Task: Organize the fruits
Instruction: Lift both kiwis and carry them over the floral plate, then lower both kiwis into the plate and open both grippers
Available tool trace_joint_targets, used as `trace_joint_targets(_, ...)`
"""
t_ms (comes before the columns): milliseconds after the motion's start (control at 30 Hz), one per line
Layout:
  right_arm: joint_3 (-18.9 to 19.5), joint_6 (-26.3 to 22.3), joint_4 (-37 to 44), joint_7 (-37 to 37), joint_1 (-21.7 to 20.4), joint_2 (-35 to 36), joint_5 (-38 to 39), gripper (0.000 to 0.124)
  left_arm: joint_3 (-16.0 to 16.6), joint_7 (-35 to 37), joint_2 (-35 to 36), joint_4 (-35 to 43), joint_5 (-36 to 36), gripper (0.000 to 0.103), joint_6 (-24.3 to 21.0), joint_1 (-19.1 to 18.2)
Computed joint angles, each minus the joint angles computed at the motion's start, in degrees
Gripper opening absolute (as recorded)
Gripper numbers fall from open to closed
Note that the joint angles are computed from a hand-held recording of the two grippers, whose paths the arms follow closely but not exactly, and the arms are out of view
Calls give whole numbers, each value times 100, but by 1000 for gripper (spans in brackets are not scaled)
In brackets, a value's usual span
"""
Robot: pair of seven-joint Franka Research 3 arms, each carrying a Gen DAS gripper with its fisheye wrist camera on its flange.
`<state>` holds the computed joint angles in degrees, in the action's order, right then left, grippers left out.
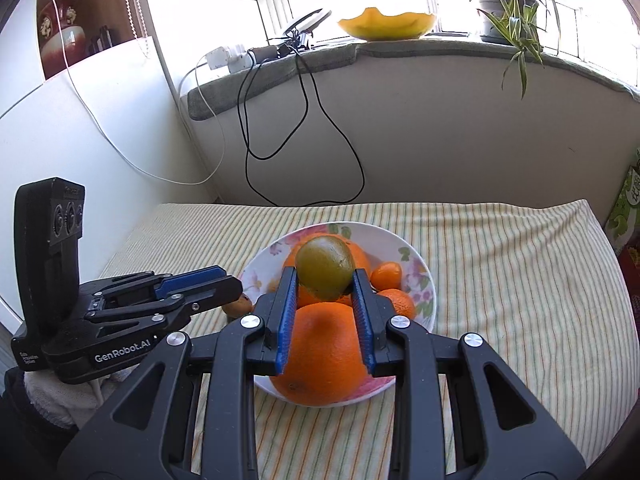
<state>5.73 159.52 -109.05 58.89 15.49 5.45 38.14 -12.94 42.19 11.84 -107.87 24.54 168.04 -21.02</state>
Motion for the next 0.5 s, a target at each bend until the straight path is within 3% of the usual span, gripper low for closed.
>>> trace_joint_targets(200,-38,-39,59,186,-12,103,-322,33,81,-194,-5,31,234,24,-69,-94)
trace_joint_targets(267,-19,87,-2,147,-19,68,-278,55,131,-347,-45,15,399,28,-96,-143)
trace_joint_targets(300,0,125,-21,57,-32,47,-191,59,139,-406,-63,13,461,29,-115,-155)
trace_joint_targets(433,13,127,-69,-105,-34,-38,-73,59,158,-656,-154,-2,751,30,-182,-204)
trace_joint_targets(500,15,124,-111,-197,-27,-91,9,59,164,-809,-220,-22,941,36,-227,-233)
